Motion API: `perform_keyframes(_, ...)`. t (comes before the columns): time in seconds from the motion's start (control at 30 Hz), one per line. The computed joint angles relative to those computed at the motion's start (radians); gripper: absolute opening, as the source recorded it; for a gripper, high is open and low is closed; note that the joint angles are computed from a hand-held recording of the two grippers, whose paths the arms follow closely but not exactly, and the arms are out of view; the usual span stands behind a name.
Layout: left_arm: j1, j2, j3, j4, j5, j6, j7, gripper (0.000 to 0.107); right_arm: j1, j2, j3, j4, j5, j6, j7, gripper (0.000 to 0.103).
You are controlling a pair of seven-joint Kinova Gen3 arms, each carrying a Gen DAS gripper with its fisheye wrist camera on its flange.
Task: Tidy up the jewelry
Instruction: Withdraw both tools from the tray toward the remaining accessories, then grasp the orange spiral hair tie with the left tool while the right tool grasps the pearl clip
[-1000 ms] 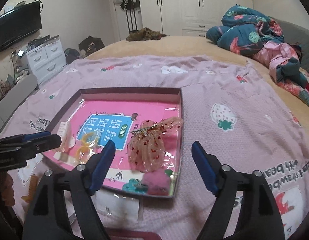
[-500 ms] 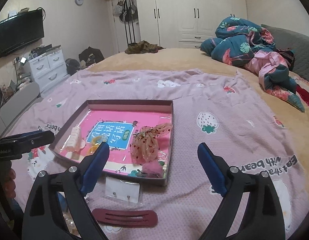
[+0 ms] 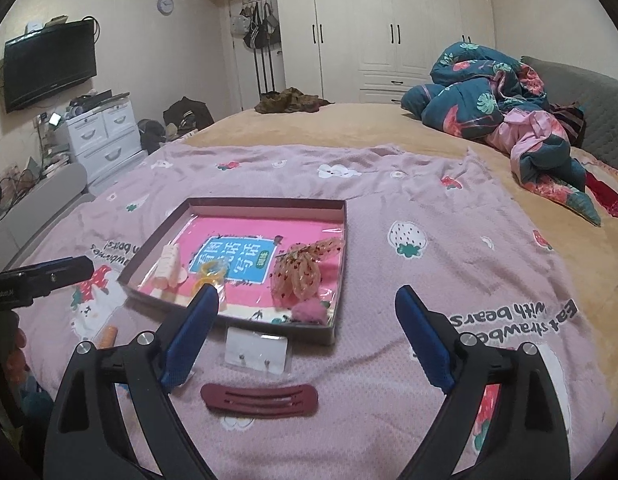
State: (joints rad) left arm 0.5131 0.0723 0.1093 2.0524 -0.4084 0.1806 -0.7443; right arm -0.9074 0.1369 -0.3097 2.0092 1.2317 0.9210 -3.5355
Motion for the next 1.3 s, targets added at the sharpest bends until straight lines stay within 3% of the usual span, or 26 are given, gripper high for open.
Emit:
perform_keyframes(0.47,-0.011,-0.042,0.048,0.070,-0.234,0.035,0.238,0.087,-0.068,0.006,-0.036,0.006,-0.037,0.020,-0.005,0.089)
perform_keyframes(0.73,-0.030,-0.050,0.074,0.100,-0.291,0.069,0.306,0.087,-0.105,0.042,-0.033,0.004,-0.039,-0.009,-0.023,0.089)
perform_keyframes(1.07,-0.074,-0.061,0.092,0.152,-0.270,0.075,0.305,0.087,-0.145,0.107,-0.001,-0.026,-0.042,-0.087,-0.014,0.089)
perform_keyframes(1.3,-0.110,-0.061,0.085,0.193,-0.184,0.050,0.226,0.087,-0.163,0.149,0.027,-0.059,-0.059,-0.140,0.047,0.089)
